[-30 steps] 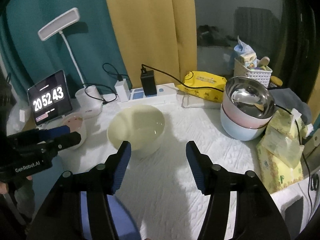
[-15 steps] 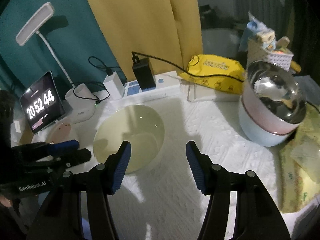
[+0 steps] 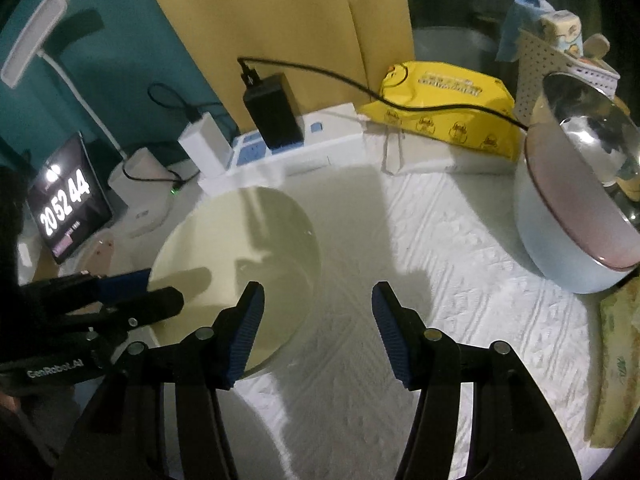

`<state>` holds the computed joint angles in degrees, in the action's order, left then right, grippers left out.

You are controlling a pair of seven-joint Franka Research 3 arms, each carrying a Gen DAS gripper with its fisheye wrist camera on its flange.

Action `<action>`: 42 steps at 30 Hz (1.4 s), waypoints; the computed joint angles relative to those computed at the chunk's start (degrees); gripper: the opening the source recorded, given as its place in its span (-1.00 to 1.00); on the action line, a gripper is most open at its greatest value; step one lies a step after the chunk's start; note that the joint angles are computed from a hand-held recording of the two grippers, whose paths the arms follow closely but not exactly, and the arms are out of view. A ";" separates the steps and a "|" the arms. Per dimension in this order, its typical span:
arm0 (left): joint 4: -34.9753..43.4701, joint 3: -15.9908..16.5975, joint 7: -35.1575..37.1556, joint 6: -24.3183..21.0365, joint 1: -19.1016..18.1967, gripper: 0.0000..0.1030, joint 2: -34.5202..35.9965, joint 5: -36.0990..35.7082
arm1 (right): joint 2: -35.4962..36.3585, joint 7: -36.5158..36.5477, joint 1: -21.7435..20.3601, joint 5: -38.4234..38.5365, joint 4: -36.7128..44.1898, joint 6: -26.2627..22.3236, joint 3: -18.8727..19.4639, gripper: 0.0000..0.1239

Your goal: Organize plates and bowls

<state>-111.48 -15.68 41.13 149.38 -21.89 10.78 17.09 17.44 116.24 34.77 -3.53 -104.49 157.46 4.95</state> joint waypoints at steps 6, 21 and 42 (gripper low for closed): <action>1.44 -0.06 1.33 -1.15 -0.11 -0.14 1.42 -0.05 | 0.87 -2.33 -0.38 1.93 0.40 0.34 0.77 -0.08; 1.98 0.38 1.91 -1.45 -1.06 -0.19 3.87 1.95 | 2.27 -11.96 -1.82 10.21 -0.23 2.97 3.64 -0.51; 1.07 2.26 -6.70 1.57 -3.51 -0.57 1.66 16.24 | 0.79 -9.74 1.68 4.69 -1.54 8.20 0.02 -0.64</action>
